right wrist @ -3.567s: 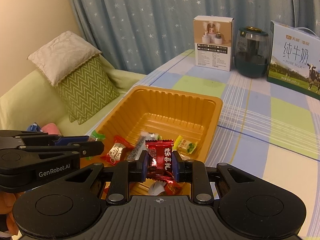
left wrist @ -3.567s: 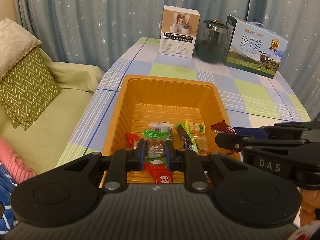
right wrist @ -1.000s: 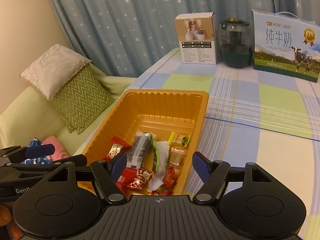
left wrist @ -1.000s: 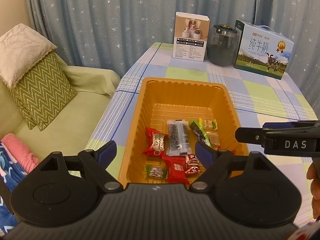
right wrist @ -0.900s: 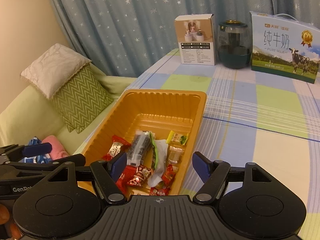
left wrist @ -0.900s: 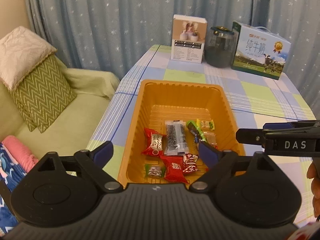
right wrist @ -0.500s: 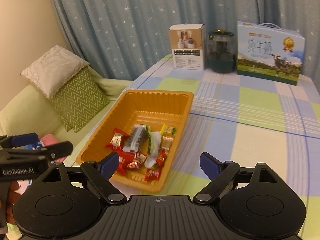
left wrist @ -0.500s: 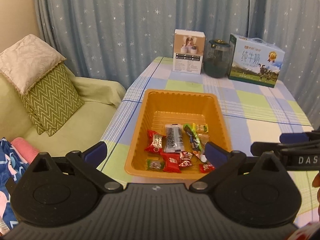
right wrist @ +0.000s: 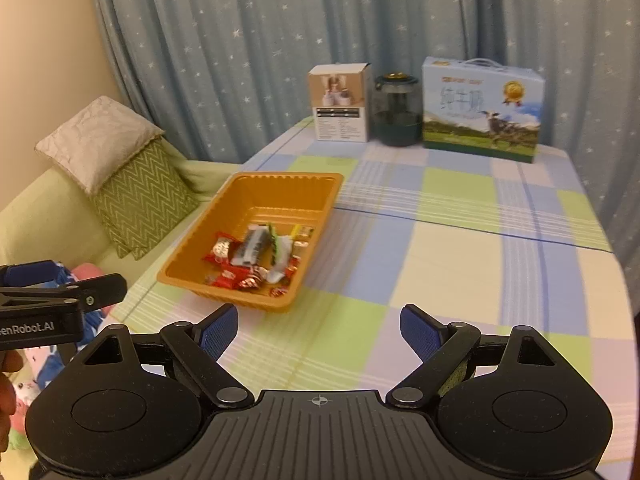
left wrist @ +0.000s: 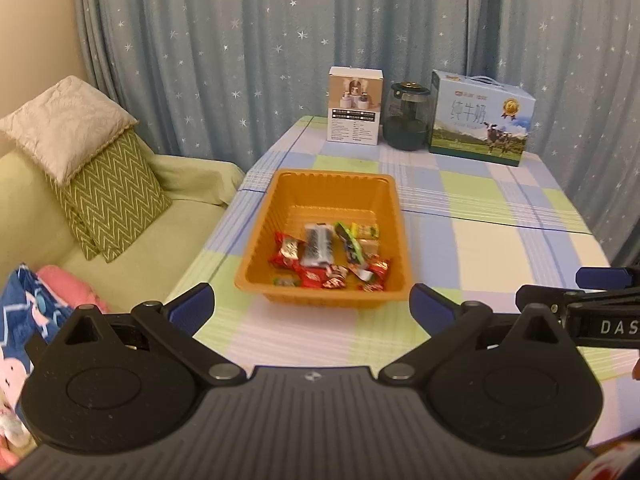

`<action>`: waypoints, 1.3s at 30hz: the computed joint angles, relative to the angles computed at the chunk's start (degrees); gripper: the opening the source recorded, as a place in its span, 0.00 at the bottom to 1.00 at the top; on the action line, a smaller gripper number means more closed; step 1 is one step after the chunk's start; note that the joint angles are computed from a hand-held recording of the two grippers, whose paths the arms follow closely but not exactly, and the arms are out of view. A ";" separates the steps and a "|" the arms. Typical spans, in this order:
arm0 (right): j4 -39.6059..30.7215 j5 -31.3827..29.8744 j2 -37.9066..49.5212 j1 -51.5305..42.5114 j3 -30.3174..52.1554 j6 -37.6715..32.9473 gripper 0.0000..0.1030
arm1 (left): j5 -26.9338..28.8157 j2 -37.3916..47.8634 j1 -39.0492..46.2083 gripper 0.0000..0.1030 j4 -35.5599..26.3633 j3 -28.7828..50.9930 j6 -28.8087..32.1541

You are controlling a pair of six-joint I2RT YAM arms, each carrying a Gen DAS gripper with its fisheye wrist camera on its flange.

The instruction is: Organize snacks

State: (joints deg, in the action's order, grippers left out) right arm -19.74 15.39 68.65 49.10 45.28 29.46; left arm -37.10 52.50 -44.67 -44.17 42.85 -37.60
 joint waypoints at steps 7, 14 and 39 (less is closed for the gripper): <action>-8.25 4.77 -11.59 5.06 -3.79 3.72 0.85 | -8.22 1.43 -16.59 1.00 -14.30 4.30 -18.96; -16.77 11.16 -19.21 12.13 -4.38 8.65 0.85 | -12.44 5.73 -28.65 1.00 -26.36 8.91 -36.63; -32.01 21.84 -27.47 25.14 -2.65 21.24 0.85 | -13.91 14.70 -42.91 1.00 -39.98 14.24 -57.09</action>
State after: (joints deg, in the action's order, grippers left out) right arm -51.75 37.23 41.18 74.23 42.63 50.70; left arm -51.02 67.20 -87.58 -84.15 57.09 -94.69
